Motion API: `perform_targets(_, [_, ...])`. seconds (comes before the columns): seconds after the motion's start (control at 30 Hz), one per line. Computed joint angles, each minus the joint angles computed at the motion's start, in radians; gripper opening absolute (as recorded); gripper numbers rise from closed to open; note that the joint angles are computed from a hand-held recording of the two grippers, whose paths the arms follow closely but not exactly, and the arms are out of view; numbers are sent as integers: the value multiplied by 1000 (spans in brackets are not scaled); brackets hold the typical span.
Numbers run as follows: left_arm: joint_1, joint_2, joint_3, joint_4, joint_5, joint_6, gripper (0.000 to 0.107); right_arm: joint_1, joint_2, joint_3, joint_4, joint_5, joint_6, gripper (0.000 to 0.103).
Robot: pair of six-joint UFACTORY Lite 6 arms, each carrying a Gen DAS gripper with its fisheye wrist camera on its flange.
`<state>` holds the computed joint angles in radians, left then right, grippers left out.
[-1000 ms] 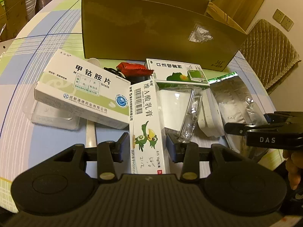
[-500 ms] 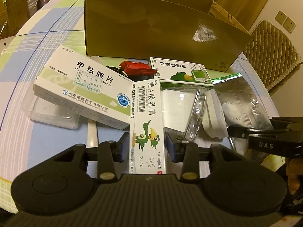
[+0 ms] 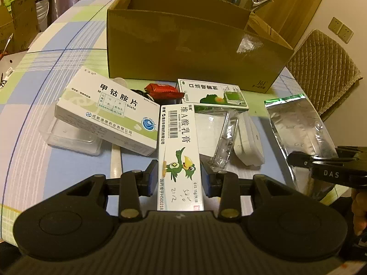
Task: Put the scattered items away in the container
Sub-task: 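Grasp the white medicine tube box with the left tool while the right tool grasps the silver foil bag, then carry both items over the cardboard box and open both tools to drop them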
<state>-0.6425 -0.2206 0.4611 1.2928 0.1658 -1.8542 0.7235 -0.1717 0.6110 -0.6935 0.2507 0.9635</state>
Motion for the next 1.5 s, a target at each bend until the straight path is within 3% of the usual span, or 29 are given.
perform_targets(0.2, [-29, -77, -14, -168, 49, 160, 33, 22, -73, -5, -13, 43, 18, 37])
perform_targets(0.5, [-34, -124, 33, -265, 110, 297, 33, 57, -135, 49, -50, 104, 38, 37])
perform_targets(0.8, [38, -91, 173, -377, 105, 525, 33, 23, -62, 233, -28, 100, -61, 37])
perform_targets(0.93, [89, -22, 281, -441, 87, 665, 33, -10, 48, 391, 67, 73, -184, 37])
perform_targets(1.13, [177, 167, 516, -574, 48, 907, 33, -77, 316, 738, 435, 73, -564, 37])
perform_targets(1.2, [200, 242, 608, -628, 44, 991, 33, -93, 426, 878, 522, 94, -655, 37])
perform_targets(1.3, [249, 368, 763, -849, 32, 1239, 33, -123, 583, 1087, 642, 145, -774, 37])
perform_targets(1.5, [304, 631, 1072, -1004, 70, 1456, 33, -165, 881, 1488, 747, 279, -869, 37])
